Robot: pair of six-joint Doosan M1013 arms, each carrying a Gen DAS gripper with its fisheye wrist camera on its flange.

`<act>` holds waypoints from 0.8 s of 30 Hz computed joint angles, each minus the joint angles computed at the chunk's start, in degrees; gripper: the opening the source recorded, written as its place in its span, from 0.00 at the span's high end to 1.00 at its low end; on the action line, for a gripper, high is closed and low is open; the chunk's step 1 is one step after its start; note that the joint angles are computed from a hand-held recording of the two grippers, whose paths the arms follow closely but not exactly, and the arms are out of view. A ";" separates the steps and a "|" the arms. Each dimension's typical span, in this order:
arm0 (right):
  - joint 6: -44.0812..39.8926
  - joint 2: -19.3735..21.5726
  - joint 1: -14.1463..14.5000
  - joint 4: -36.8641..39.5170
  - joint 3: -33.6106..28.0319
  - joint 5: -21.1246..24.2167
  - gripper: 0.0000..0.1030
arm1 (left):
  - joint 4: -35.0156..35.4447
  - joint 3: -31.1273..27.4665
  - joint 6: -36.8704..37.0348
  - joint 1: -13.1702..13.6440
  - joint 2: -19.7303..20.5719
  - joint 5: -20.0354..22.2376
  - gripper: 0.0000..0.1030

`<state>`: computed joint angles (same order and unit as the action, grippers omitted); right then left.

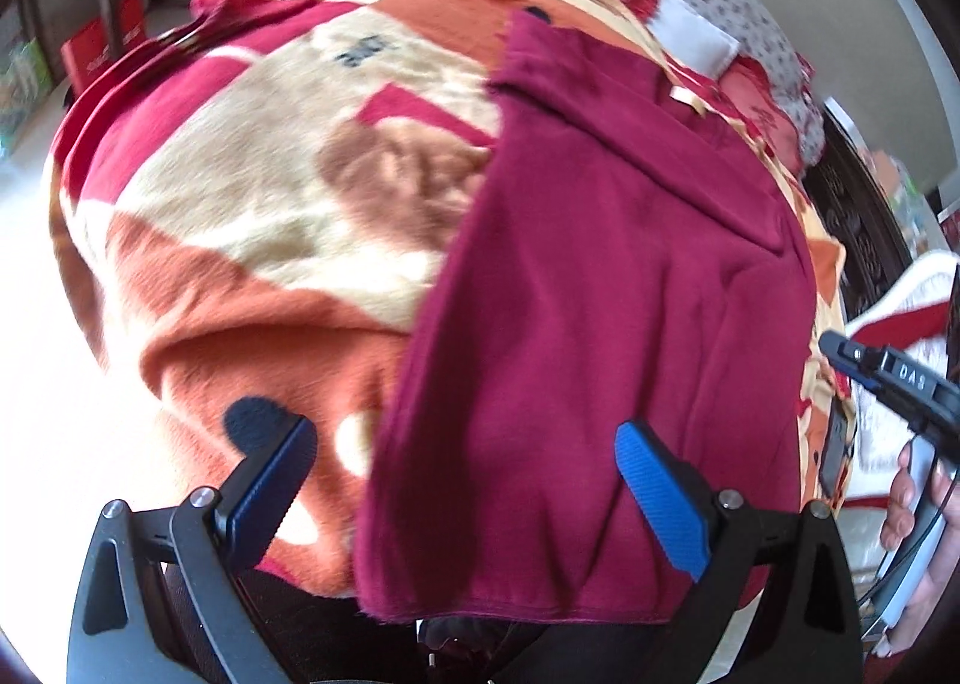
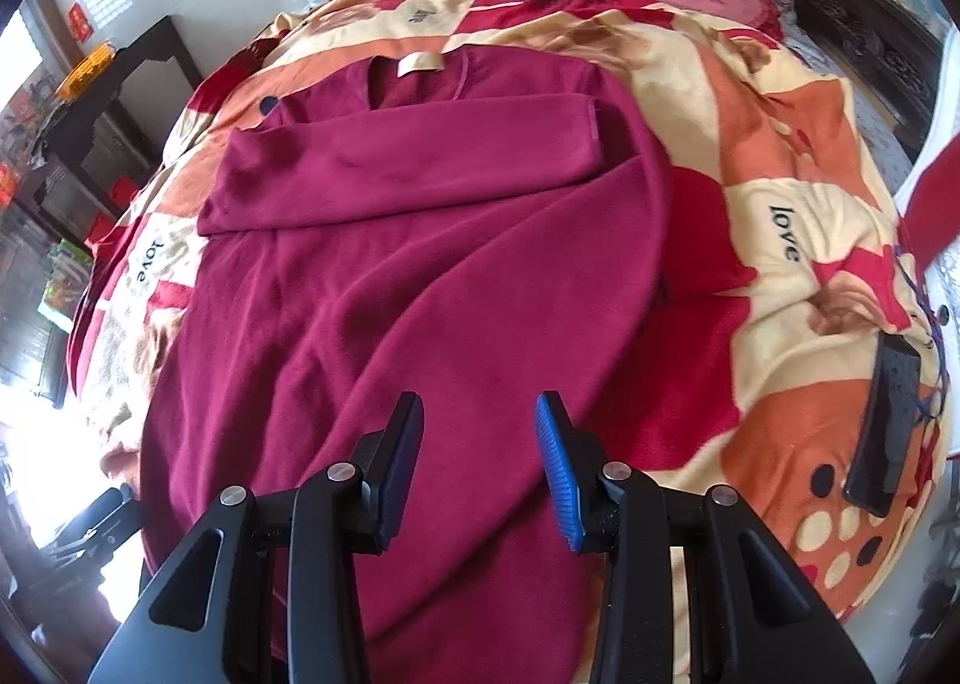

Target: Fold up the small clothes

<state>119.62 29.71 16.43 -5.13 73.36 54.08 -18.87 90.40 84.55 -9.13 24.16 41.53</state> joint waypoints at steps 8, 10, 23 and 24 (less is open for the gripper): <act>-1.40 2.05 0.55 1.91 -2.24 3.11 0.81 | -0.91 0.07 -2.02 1.30 0.42 0.40 0.01; -1.59 2.41 0.57 2.40 -2.24 3.90 0.81 | -0.77 0.04 -1.93 1.24 0.40 0.25 0.01; -0.34 1.44 -0.55 5.26 2.21 4.69 0.77 | 1.47 -0.81 -1.52 0.08 0.73 0.00 0.01; -0.11 1.28 -0.71 5.53 2.59 4.53 0.77 | 1.74 -0.89 -1.16 -0.05 0.69 -0.33 0.01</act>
<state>119.51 30.99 15.72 0.40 75.95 58.62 -17.13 89.51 83.39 -9.17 24.85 41.20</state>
